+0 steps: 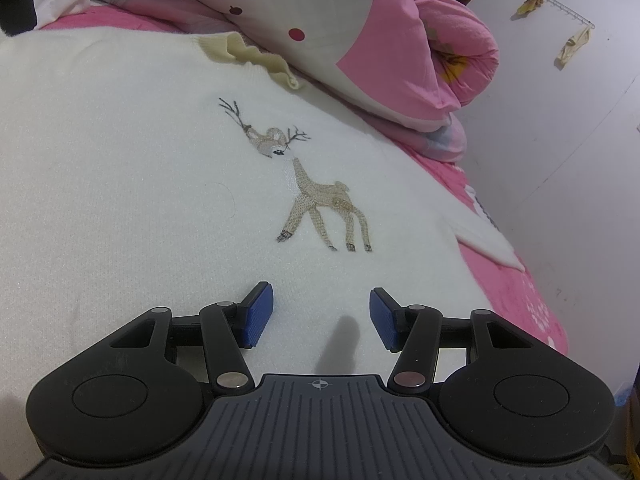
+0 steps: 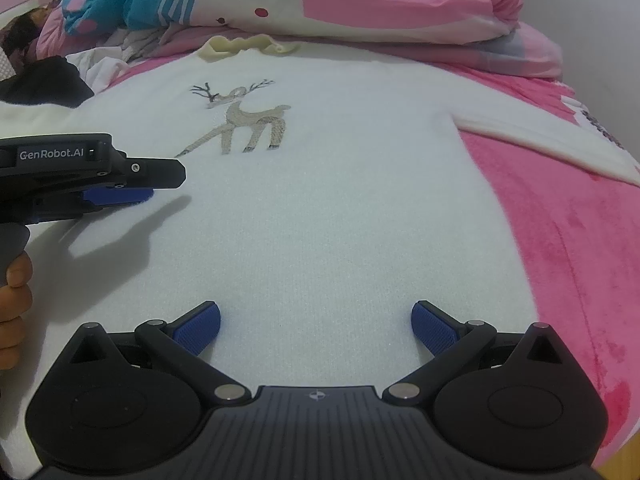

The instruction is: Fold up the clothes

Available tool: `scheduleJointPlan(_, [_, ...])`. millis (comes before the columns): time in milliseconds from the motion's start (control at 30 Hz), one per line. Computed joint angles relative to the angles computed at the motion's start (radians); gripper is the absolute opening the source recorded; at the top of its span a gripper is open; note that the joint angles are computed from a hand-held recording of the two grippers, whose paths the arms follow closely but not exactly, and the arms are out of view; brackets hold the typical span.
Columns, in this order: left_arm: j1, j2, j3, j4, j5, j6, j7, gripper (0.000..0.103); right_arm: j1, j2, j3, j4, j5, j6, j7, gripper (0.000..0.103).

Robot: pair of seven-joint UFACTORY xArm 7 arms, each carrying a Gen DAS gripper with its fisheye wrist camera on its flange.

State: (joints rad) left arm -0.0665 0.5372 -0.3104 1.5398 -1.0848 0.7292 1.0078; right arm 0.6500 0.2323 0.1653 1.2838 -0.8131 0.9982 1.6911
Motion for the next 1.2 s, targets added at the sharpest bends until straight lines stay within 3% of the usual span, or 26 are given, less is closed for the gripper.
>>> scheduleJointPlan(1200, [0.001,0.005,-0.003,0.006,0.005,0.0,-0.004,0.055,0.0,0.003,-0.003,-0.003,-0.002,-0.008,-0.011,0.103])
